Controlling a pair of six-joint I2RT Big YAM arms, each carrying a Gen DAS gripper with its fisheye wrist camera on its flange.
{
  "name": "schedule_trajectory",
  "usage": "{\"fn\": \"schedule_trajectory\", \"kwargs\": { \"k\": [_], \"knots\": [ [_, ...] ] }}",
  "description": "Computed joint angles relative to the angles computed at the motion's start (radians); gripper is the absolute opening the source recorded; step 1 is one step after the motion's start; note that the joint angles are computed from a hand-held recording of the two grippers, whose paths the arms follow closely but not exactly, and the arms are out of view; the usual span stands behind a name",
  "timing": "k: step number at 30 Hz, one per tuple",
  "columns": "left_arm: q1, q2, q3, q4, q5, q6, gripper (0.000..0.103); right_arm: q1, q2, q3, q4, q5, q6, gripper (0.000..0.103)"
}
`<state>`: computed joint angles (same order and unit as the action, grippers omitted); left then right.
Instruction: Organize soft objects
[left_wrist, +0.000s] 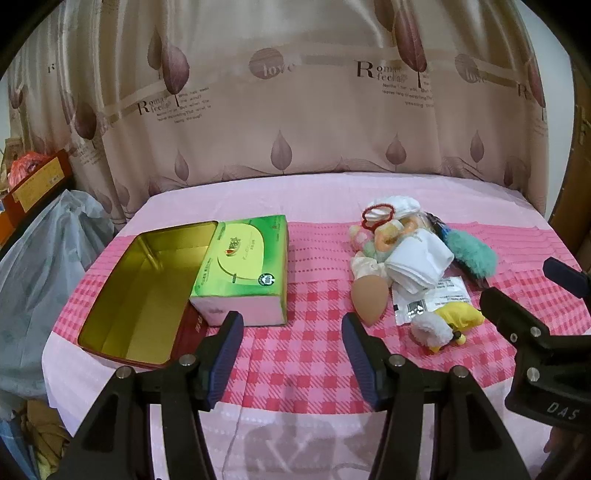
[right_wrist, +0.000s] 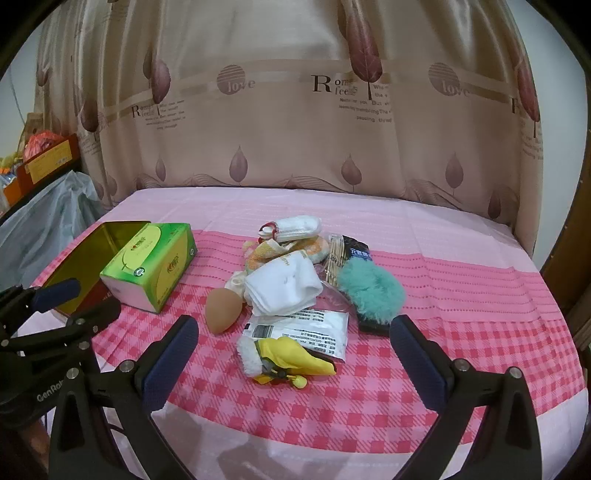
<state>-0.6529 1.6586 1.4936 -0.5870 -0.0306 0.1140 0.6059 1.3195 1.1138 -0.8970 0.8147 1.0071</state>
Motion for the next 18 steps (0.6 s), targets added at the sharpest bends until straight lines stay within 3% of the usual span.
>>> {"fn": "schedule_trajectory", "kwargs": {
  "k": [5, 18],
  "knots": [
    [0.003, -0.010, -0.014, 0.026, -0.001, -0.003, 0.057, 0.000, 0.003, 0.003, -0.001, 0.002, 0.003, 0.103],
    [0.009, 0.009, 0.013, -0.043, 0.037, -0.006, 0.057, -0.001, 0.005, 0.005, -0.004, -0.002, 0.004, 0.103]
  ]
}}
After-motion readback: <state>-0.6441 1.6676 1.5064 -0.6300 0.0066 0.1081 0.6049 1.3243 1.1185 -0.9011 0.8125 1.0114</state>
